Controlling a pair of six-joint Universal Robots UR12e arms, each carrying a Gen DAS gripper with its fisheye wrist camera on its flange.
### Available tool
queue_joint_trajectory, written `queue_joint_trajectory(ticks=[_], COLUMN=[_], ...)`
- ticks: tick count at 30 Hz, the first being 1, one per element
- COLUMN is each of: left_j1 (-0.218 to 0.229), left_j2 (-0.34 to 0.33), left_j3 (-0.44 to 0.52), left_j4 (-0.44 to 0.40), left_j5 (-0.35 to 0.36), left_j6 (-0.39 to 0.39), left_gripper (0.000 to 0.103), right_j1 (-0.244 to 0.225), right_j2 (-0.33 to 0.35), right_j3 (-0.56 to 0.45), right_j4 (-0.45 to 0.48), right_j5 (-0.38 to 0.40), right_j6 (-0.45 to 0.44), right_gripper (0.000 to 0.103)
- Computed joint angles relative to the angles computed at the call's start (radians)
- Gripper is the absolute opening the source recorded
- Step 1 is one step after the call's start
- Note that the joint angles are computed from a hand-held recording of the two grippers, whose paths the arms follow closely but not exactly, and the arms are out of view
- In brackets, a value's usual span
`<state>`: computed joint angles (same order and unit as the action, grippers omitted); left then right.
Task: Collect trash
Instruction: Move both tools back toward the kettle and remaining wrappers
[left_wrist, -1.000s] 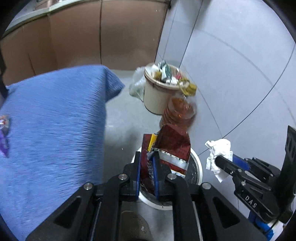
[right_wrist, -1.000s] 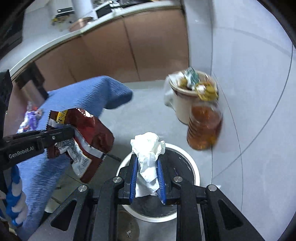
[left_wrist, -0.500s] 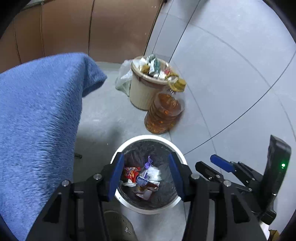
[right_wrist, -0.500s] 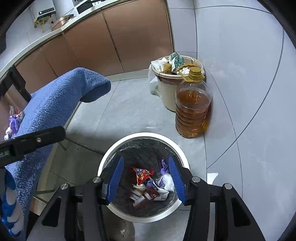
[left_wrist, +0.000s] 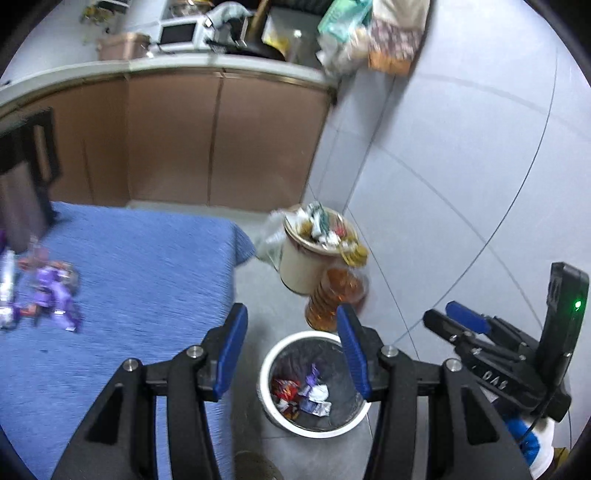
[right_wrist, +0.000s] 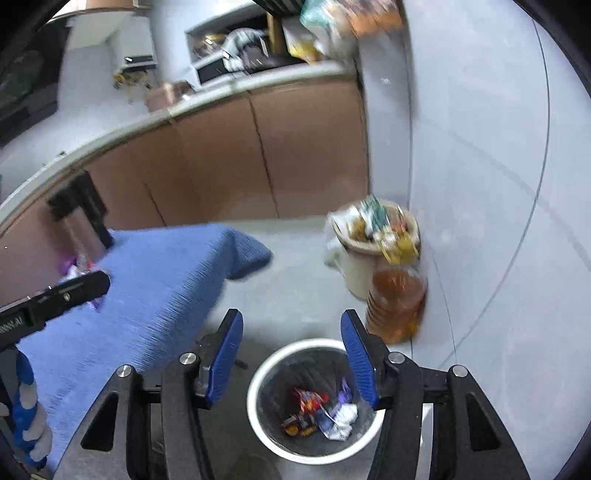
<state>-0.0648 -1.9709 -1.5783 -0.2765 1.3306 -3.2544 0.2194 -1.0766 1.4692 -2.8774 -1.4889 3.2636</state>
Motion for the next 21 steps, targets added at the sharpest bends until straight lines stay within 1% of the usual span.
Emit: queue_joint_trajectory(ticks=[6,9,12,17,21], left_j1=[0.054,0.083,0.113,0.167,0.206], left_j2=[0.082,0.122,0.163,0.213,0.24], left_j3=[-0.092,-0.141,-0.185,-0.241,-0.277], left_j4=[0.091,0.142,0.174,0.206,0.222], left_j5=[0.008,0.031,0.041,0.046,0.061], left_j6=[-0.018,-0.025,-0.036,-0.055,-0.059], left_gripper=[0.048,0.057,0.058,0.058,0.058], right_j1=[0.045,0.065,0.087,0.113,0.135], right_j2=[-0.021,-0.026,-0.031,-0.031,-0.024], right_j3=[-0.02,-0.031,-0.042,-0.066,-0.091], right_j4=[-0.043,-0.056,-0.061,-0.071,-0.072], right_j5=[0.01,0.025,0.032,0.055,0.066], right_j6=[-0.048,-0.068,-0.09,-0.12,-0.141], right_gripper=[0.054,0.056,0.056,0.058,0.059])
